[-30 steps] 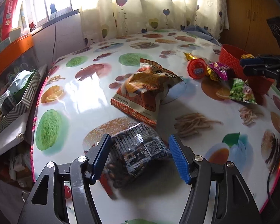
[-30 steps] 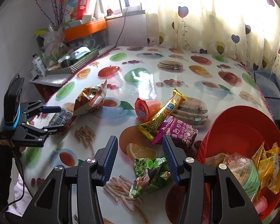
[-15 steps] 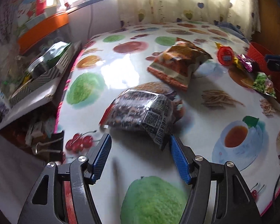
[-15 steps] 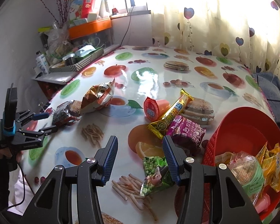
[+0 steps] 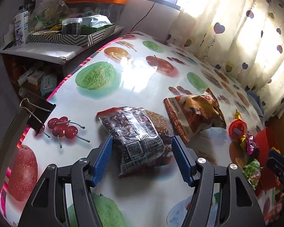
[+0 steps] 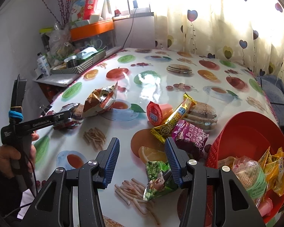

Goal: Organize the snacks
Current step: 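Close the left tool on the dark snack bag while the right grasps the yellow wafer bar, then carry the dark bag with the left tool over the basket while the right carries the wafer bar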

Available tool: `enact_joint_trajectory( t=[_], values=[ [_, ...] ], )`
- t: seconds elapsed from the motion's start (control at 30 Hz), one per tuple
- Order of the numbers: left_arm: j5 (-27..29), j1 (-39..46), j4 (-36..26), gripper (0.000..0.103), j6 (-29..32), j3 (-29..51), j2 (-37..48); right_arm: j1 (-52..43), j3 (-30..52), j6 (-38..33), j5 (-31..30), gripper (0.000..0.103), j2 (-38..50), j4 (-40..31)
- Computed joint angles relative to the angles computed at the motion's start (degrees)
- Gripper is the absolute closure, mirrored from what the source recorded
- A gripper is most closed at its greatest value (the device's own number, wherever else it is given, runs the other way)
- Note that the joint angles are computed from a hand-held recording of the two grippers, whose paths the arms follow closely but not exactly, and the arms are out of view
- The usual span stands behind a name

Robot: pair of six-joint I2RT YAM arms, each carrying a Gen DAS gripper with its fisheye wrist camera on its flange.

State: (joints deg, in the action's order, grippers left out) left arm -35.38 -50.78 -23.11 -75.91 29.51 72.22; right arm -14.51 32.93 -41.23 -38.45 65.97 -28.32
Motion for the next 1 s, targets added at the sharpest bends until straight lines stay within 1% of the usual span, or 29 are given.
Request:
enact_joint_trajectory(
  t=[0.07, 0.13, 0.27, 0.33, 0.37, 0.4, 0.53, 0.57, 0.6, 0.63, 0.8, 0.87, 0.9, 0.93, 1.0],
  values=[
    [1.0, 1.8, -0.1, 0.038, -0.5, 1.1, 2.3, 0.6, 0.6, 1.5, 0.6, 0.054, 1.3, 1.3],
    [0.8, 2.4, 0.0, 0.038, -0.9, 2.2, 3.9, 1.6, 1.4, 3.6, 1.6, 0.054, 3.0, 2.8],
    [0.3, 3.1, -0.1, 0.038, 0.3, 4.2, 6.8, 3.9, 4.1, 10.2, 3.5, 0.054, 8.1, 7.0],
    [-0.1, 3.4, -0.2, 0.038, 1.1, 4.7, 8.0, 5.5, 5.7, 14.0, 5.5, 0.055, 11.0, 9.6],
    [-0.4, 3.4, -0.2, 0.038, 1.4, 4.7, 8.3, 6.2, 6.5, 15.5, 6.8, 0.056, 12.5, 11.0],
    [-0.7, 3.3, -0.2, 0.038, 1.7, 4.8, 8.6, 7.4, 7.6, 17.2, 8.8, 0.059, 14.2, 12.2],
    [-1.1, 3.3, 0.4, 0.039, 3.2, 4.4, 8.6, 11.0, 12.9, 21.7, 15.4, 0.067, 22.3, 14.7],
    [-1.1, 3.6, 0.6, 0.041, 3.4, 4.2, 8.3, 11.8, 13.8, 22.2, 16.8, 0.068, 23.7, 15.1],
    [-1.1, 3.7, 0.2, 0.047, 3.3, 4.1, 8.1, 12.5, 14.9, 22.5, 18.0, 0.068, 25.4, 15.0],
    [-1.1, 3.8, 0.4, 0.049, 3.7, 3.7, 7.6, 13.1, 15.7, 22.5, 18.7, 0.068, 26.7, 14.8],
    [-0.8, 3.5, 1.0, 0.053, 4.7, 2.6, 6.3, 16.9, 18.1, 21.5, 22.0, 0.069, 31.2, 14.1],
    [-0.8, 3.1, 1.1, 0.053, 5.0, 2.4, 6.1, 17.8, 17.8, 20.5, 22.0, 0.072, 32.0, 14.4],
    [-0.9, 2.8, 0.8, 0.054, 4.9, 2.4, 6.0, 18.3, 17.0, 20.0, 22.5, 0.079, 31.5, 15.1],
    [-0.9, 2.7, 0.7, 0.055, 5.0, 2.4, 6.0, 18.6, 16.4, 19.7, 22.5, 0.082, 31.0, 15.4],
    [-1.0, 2.2, 0.4, 0.055, 4.9, 2.4, 5.9, 18.4, 15.6, 19.2, 21.2, 0.083, 30.4, 15.4]
  ],
)
